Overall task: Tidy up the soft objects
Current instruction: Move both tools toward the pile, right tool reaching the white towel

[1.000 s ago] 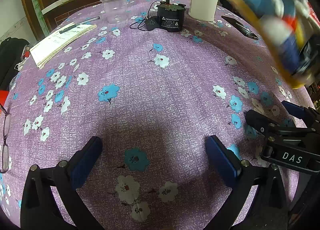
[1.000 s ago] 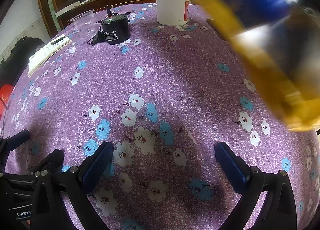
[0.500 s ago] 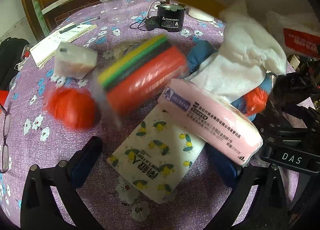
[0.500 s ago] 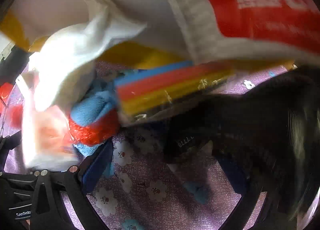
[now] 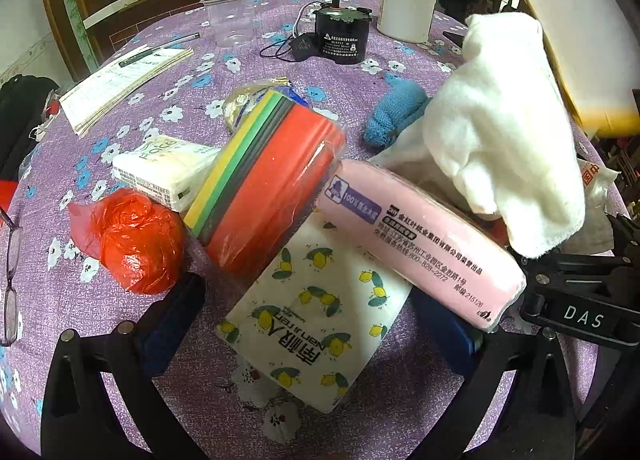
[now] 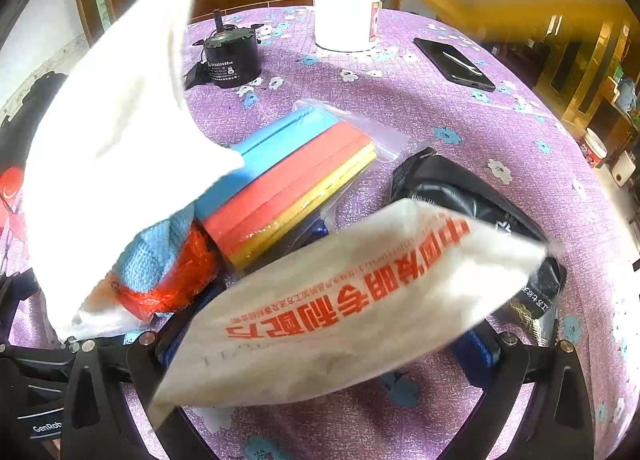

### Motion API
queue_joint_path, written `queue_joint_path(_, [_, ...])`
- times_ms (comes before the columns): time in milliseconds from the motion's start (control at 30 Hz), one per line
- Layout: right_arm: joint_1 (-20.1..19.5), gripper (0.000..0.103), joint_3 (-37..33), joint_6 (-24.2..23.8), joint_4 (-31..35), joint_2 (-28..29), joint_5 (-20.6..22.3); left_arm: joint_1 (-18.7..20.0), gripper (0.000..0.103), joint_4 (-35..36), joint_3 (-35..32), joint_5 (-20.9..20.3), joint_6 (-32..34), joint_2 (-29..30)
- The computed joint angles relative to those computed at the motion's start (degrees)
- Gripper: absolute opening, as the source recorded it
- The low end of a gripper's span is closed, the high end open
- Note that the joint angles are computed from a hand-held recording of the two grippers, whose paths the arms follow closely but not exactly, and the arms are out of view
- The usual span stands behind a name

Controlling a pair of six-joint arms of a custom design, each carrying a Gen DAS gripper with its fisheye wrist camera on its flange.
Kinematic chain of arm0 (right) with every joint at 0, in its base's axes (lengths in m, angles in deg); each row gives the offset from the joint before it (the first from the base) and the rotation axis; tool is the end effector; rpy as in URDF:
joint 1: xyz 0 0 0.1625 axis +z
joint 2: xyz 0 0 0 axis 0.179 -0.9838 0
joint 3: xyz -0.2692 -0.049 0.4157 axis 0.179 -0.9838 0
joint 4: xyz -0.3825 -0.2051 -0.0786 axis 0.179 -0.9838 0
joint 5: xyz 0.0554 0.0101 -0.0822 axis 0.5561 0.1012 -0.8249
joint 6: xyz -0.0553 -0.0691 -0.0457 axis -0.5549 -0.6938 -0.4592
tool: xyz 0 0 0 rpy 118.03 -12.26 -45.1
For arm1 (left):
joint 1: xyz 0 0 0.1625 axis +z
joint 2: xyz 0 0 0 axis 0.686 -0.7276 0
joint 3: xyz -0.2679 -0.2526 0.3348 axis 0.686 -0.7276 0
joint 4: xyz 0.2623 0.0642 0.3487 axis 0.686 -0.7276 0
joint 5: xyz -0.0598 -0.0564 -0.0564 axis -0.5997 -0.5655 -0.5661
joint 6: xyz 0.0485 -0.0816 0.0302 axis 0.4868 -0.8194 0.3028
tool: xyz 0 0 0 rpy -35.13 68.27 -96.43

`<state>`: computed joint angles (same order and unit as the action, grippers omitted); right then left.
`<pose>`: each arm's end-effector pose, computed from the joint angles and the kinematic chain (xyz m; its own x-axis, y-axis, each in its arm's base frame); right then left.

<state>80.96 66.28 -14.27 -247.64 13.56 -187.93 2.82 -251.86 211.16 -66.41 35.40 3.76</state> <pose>0.0753 -0.4793 0.0980 -0.6737 0.1487 0.7238 -0.2927 0.8457 -0.4463 -0.1891 -0.4909 -0.0138 -0.6810 0.2793 -0.6769 0.5441 0.8117 -0.2125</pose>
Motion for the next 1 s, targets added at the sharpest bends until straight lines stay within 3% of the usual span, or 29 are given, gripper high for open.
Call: queue_joint_path(1000, [-0.07, 0.103, -0.04, -0.65, 0.37, -0.16, 0.57, -0.09, 0.103, 0.28, 0.25, 0.03, -0.07, -0.33])
